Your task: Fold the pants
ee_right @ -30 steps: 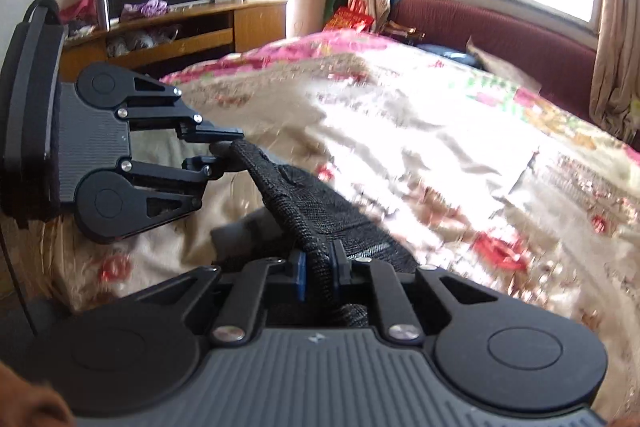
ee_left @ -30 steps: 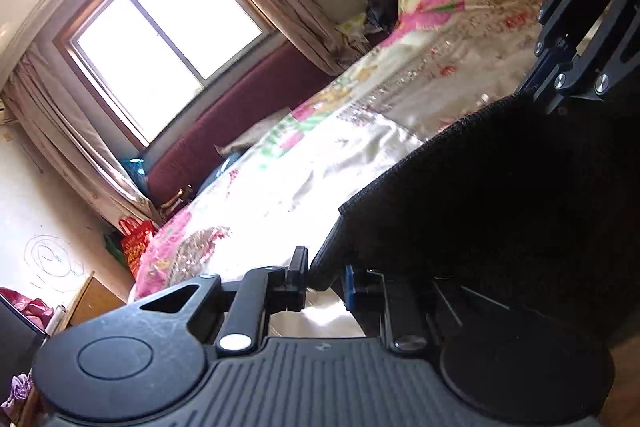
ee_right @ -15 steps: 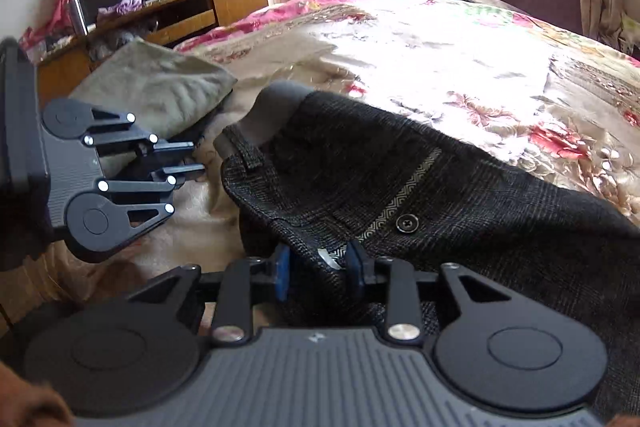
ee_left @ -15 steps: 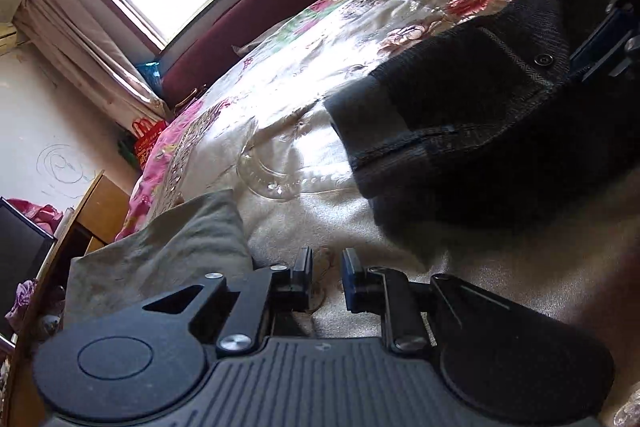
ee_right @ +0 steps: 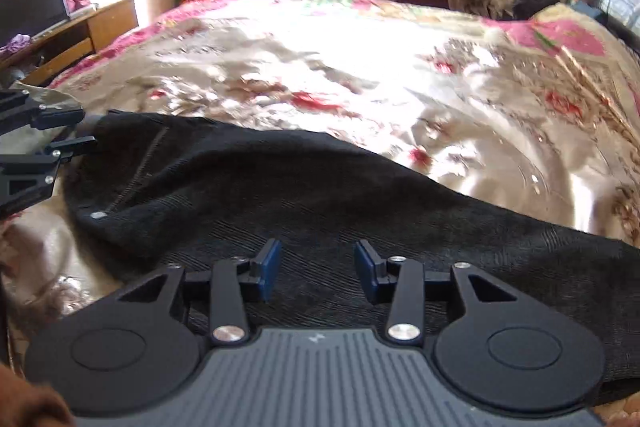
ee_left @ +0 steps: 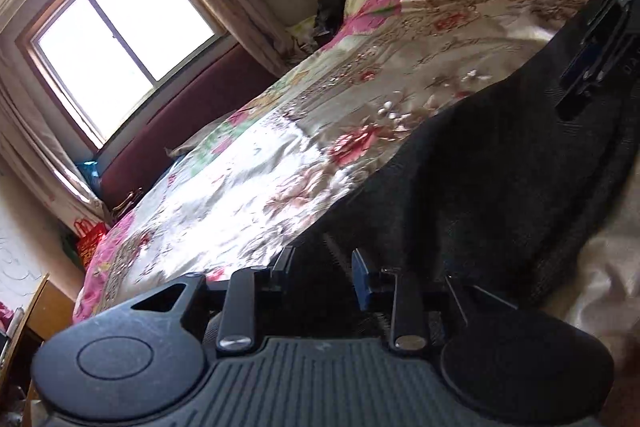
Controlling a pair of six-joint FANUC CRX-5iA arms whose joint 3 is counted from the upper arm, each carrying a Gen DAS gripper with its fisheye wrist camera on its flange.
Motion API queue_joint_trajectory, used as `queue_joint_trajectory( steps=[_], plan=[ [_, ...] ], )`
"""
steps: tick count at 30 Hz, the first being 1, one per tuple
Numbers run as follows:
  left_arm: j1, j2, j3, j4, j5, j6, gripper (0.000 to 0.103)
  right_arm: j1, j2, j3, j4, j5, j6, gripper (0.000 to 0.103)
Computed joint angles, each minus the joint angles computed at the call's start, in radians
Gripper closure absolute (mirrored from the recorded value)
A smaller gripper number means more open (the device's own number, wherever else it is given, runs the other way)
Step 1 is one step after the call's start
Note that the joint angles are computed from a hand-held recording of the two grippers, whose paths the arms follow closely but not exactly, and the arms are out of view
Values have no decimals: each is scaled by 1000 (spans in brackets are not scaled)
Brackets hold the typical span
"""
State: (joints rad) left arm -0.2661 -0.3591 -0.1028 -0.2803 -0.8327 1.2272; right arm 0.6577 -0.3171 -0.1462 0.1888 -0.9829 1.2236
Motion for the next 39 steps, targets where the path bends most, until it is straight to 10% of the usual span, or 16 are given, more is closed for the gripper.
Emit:
queue_joint_trajectory(
  steps=[4, 13, 39],
  plan=[
    [1, 26, -25, 212, 3, -214, 57, -88, 1, 69, -137, -106, 300, 61],
    [-117, 89, -3, 206, -48, -321, 57, -16, -43, -31, -82, -127, 528, 62],
    [-179, 78, -14, 172, -47, -408, 56, 91, -75, -173, 130, 3, 440, 64]
  ],
)
